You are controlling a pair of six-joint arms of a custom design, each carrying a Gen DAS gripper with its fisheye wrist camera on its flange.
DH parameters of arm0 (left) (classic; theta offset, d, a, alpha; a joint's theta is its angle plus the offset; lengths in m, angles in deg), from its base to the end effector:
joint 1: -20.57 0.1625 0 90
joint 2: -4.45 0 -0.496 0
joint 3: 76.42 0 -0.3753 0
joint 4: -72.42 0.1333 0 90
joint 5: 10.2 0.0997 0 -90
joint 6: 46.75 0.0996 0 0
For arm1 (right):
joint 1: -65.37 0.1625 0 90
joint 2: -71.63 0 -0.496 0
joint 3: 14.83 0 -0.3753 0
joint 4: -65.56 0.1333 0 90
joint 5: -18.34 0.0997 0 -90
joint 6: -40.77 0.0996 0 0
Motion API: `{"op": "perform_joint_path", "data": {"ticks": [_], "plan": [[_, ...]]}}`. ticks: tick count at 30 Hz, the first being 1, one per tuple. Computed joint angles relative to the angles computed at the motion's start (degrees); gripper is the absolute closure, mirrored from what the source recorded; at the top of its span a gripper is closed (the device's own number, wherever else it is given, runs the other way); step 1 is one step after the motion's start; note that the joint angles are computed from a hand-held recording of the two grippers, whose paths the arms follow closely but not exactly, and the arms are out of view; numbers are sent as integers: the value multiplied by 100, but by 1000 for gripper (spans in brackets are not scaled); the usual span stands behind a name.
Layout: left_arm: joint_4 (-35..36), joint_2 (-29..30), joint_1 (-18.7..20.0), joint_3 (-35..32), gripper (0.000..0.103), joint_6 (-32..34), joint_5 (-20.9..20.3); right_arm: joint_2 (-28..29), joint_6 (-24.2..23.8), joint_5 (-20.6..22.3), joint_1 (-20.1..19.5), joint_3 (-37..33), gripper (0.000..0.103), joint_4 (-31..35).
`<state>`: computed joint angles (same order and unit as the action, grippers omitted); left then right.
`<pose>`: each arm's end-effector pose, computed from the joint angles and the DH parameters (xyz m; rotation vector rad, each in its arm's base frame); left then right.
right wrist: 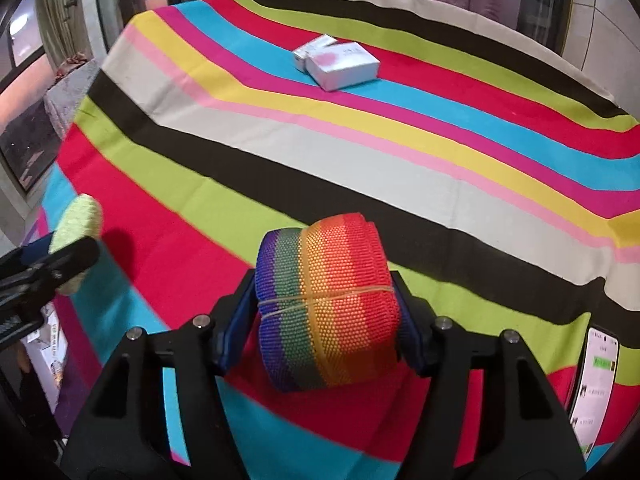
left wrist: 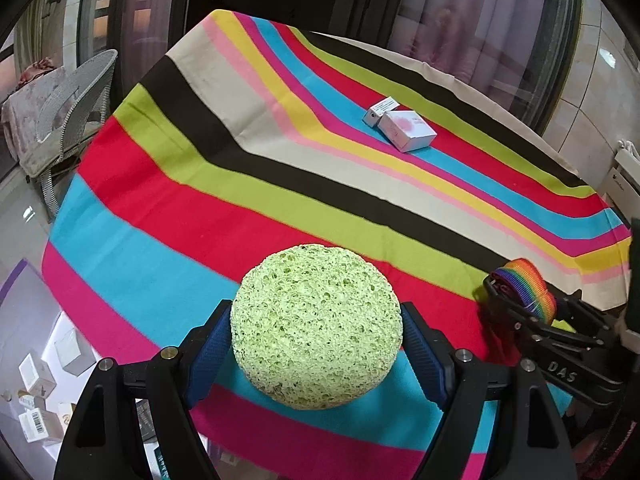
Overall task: Organize objects
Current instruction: 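Lift the strap and sponge and carry them over the white bin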
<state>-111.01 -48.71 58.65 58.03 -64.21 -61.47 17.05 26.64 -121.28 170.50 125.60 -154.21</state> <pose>-0.2478 -0.4426 0.1335 0.6780 2.5144 -0.7481 0.1680 -0.4013 0.2151 0.1548 -2.1749 0.8729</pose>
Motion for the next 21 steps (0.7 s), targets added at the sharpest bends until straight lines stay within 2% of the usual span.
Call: {"op": "perform_joint_path", "data": {"ticks": [13,21], "plan": [[-76,-533,-33,512,22,-34,106,167,176,-52,595,-57,37,279],[77,-1110,53,929,22,-257,317,565,191,-72,1102,-295,37,658]]}}
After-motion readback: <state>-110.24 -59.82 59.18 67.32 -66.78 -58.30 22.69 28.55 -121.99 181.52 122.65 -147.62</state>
